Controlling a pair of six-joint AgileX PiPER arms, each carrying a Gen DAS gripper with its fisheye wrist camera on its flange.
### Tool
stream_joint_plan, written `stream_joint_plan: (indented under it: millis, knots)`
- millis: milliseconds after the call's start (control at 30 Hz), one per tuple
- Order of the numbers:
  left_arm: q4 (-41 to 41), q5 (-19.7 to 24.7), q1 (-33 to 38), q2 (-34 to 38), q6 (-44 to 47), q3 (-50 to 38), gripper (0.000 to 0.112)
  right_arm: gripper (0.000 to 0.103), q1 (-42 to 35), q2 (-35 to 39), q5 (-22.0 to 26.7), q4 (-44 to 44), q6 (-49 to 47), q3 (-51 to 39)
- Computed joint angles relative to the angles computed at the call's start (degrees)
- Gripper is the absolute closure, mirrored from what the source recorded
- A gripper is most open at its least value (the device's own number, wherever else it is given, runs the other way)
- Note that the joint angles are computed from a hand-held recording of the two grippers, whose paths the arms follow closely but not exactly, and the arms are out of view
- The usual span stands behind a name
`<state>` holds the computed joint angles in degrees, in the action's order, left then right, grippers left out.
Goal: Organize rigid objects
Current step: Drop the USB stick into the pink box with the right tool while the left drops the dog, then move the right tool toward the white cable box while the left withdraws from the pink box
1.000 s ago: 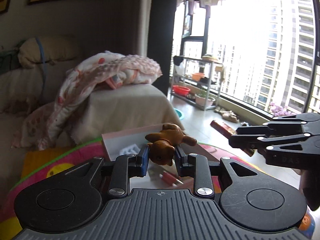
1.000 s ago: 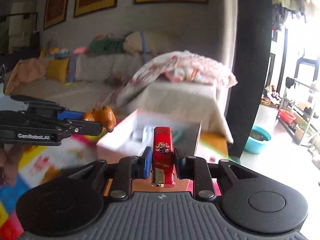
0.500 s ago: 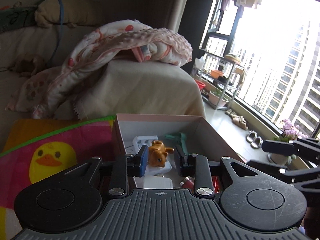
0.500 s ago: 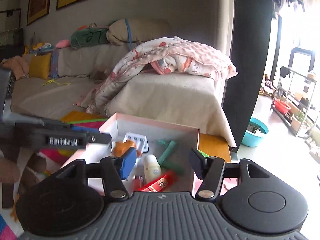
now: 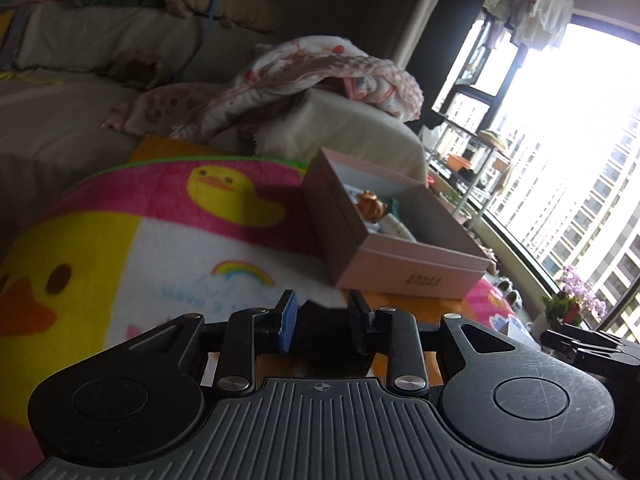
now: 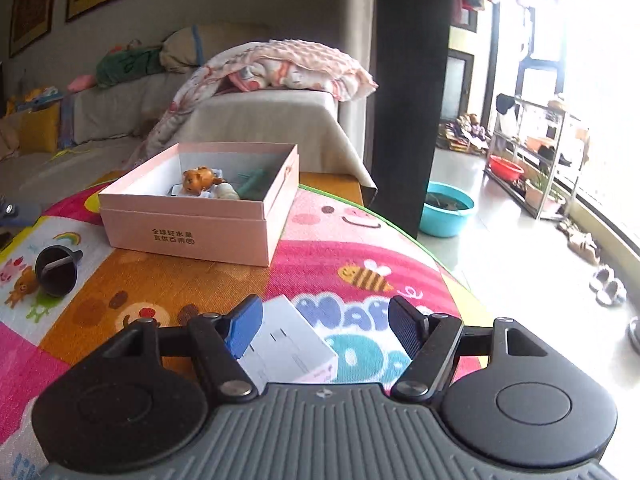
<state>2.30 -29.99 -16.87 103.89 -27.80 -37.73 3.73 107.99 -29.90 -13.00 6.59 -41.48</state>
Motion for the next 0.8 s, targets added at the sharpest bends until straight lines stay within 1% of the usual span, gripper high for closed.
stream_joint_plan:
  millis: [67, 133, 233, 367, 500, 567, 633, 733, 800]
  knots:
    - [-3.08, 0.83, -0.02, -2.09, 1.34, 2.71, 0.082, 0.033, 0.45, 0.72, -1.91, 3.60, -2.29, 0.90]
    - [-3.78, 1.09, 0.27, -3.96, 1.10, 4.85, 0.082, 0.033, 1.26, 1.59, -3.20, 7.18, -3.65, 0.76]
    - [-3.04, 1.01, 0.64, -4.65, 0.44, 5.38, 0.082, 0.033, 1.08, 2.17, -3.28, 5.97, 1.18, -0.17]
    - [5.96, 1.38, 1.38, -1.45, -8.48, 2.12, 0.082, 0.033, 0.39, 3.09, -2.99, 3.45, 6.02, -0.94]
    - [9.89, 1.21, -0.17, 3.32, -13.45, -2.37, 0.082, 0.032, -0.40, 4.89, -3.46, 4.39, 6.24, -1.08]
    - [11.54, 1.28, -1.24, 5.69, -15.21, -4.89, 0.082, 0.032, -1.28, 5.73, -3.28, 2.35, 9.35, -1.33]
    - [10.22, 2.38, -2.82, 7.44, -13.50, -7.39, 0.081, 0.032, -1.45, 5.80, -3.61, 1.66, 10.07, -1.32]
    - [8.51, 4.21, -4.90, 8.28, -9.12, -9.80, 0.081, 0.031, -0.66, 5.84, -4.13, 3.26, 7.76, -0.94]
    - [9.73, 4.60, -5.70, 7.58, -6.81, -9.90, 0.081, 0.031, -0.06, 5.85, -4.51, 4.79, 6.03, -0.71]
